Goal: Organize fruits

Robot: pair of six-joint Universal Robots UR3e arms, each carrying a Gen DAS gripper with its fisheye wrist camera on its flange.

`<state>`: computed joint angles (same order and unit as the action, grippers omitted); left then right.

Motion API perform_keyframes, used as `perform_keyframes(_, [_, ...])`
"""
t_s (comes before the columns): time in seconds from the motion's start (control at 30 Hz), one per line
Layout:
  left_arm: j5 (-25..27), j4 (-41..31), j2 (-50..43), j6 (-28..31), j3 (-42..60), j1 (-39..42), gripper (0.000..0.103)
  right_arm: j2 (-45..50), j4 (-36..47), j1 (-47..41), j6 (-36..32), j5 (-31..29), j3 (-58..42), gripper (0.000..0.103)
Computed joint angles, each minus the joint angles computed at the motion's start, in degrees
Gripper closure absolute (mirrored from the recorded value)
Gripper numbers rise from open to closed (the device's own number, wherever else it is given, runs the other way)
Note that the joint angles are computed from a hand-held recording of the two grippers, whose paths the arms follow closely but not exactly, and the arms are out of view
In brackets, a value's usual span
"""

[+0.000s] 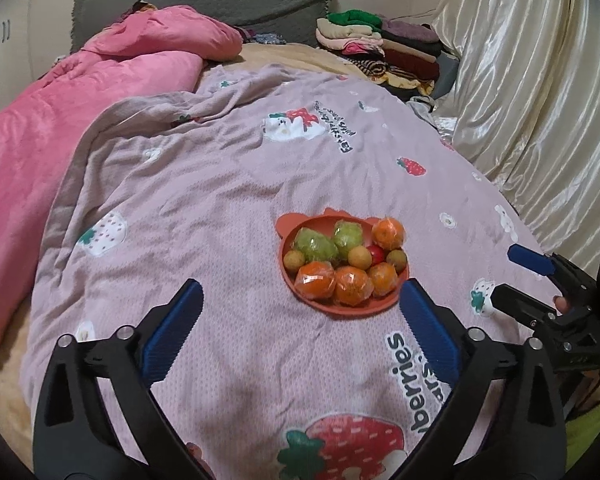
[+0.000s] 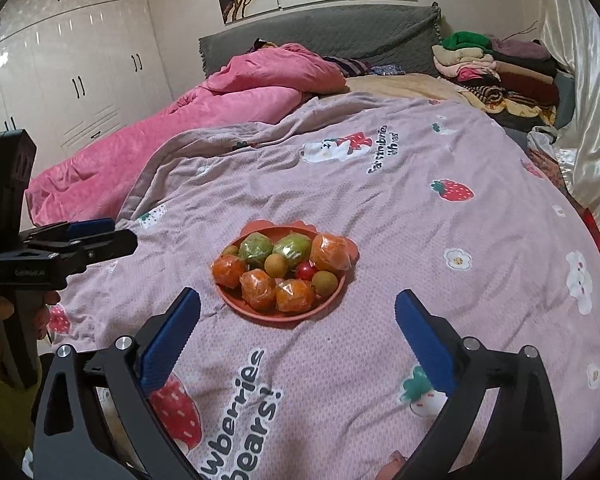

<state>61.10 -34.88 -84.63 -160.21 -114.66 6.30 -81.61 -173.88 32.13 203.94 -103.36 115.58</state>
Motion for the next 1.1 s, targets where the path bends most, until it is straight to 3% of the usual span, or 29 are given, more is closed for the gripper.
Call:
perform_keyframes(0.43, [0.34,-2.39,11.51,2.17,-11.54,2.96,0.010,-1.26,1.36,5.97,4.52,-4.97,3.39,0.005])
perform_keyframes(0.8, [2.99,1.37,18.15,1.47,-23.41,3.21,0.010,1.33,-0.17,10.12,8.96,-6.64,6.04,0.005])
perform_keyframes(1.1, [1.11,0.61,23.60,1.23,-27.79,5.61,0.010,2.29,0.94,13.12,9.94,-10.39,5.54,0.005])
